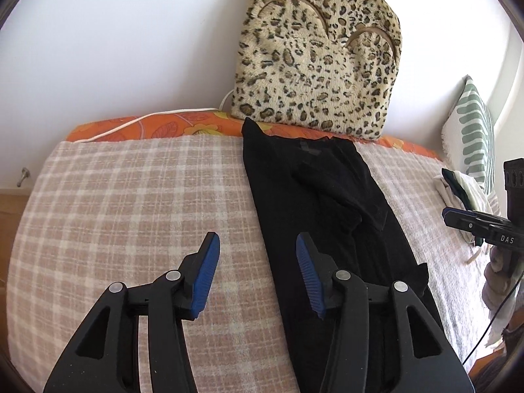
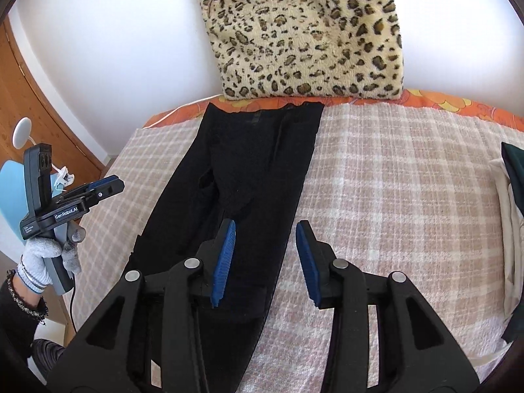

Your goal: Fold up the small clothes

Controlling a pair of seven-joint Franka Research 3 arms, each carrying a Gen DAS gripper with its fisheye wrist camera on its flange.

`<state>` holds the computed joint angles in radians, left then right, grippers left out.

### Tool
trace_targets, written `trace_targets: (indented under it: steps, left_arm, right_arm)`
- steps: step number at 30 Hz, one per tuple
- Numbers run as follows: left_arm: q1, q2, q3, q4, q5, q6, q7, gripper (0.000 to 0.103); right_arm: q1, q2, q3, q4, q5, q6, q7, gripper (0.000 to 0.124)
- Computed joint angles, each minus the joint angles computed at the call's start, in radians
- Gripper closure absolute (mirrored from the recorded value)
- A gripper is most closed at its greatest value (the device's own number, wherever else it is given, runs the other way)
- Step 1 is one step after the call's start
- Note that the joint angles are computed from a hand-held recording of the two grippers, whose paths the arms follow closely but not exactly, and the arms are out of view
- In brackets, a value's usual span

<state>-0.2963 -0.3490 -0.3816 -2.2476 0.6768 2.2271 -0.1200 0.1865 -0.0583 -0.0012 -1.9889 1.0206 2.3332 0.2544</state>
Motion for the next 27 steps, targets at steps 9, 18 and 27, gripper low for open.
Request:
trace_targets:
  steps: [9, 18, 27]
  left_arm:
    - [0.09, 0.061, 0.084, 0.032, 0.043, 0.144, 0.09, 0.054]
    - [0.172, 0.149, 0.138, 0.047, 0.063, 0.309, 0.125, 0.054]
    - [0.19, 0.259, 0.163, 0.085, 0.085, 0.343, 0.145, 0.056]
  right_arm:
    - [-0.032, 0.306, 0.047, 0.41, -0.105, -0.042, 0.208, 0.083]
    - [-0.06, 0.649, 0.132, 0.899, -0.271, -0.181, 0.468, 0.083]
    - [-0.016, 0.855, 0.171, 1.184, -0.419, -0.208, 0.589, 0.083]
